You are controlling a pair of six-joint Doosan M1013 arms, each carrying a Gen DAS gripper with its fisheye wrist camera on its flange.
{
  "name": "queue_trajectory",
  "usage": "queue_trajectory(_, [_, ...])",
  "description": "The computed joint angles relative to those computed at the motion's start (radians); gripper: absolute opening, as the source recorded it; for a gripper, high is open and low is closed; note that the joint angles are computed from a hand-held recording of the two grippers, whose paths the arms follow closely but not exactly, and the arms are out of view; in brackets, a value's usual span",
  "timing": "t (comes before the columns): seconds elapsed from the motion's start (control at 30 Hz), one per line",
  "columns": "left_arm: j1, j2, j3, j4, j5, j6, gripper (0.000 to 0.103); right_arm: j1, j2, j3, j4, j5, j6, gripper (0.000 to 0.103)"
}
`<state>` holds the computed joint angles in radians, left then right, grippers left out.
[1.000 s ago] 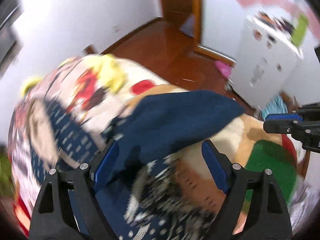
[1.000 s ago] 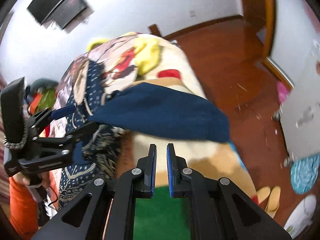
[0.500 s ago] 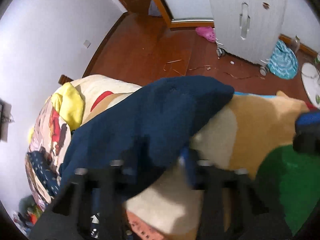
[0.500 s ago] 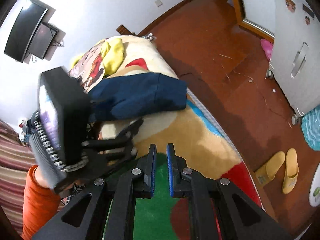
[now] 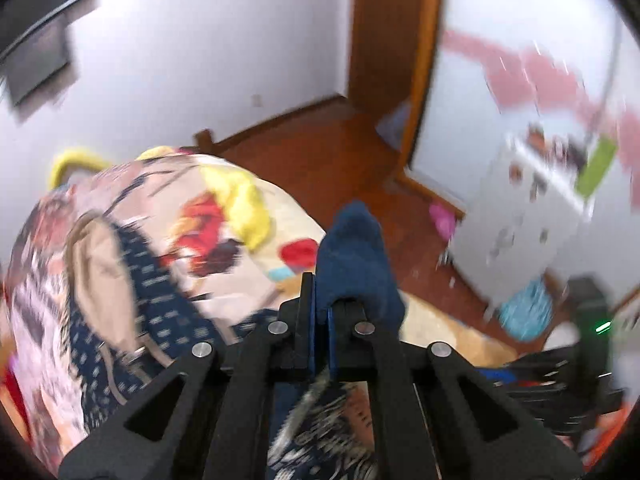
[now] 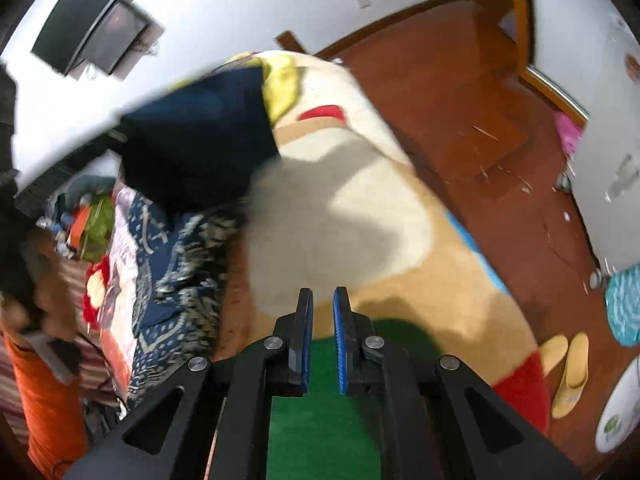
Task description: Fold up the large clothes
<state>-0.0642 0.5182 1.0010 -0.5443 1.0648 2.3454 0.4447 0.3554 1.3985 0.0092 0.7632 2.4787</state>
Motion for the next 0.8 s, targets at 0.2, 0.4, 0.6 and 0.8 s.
queue_trajectory(0.2, [0.127, 0.007, -0.055, -0.012, 0.009, -0.105, 0.004, 0.019, 0.072, -0.131, 0.017, 0.035, -0.096, 0.006])
queue_trajectory(0.4, [0.237, 0.047, -0.094, 0.024, 0.042, -0.236, 0.004, 0.044, 0.178, -0.31, 0.022, 0.137, -0.188, 0.006])
queue_trajectory(0.6, [0.307, 0.074, -0.059, 0.071, 0.066, -0.267, 0.004, 0.065, 0.305, -0.504, 0.039, 0.281, -0.282, 0.006])
queue_trajectory(0.8, [0.331, 0.1, 0.029, 0.164, 0.111, -0.231, 0.005, 0.094, 0.469, -0.735, -0.015, 0.535, -0.356, 0.006])
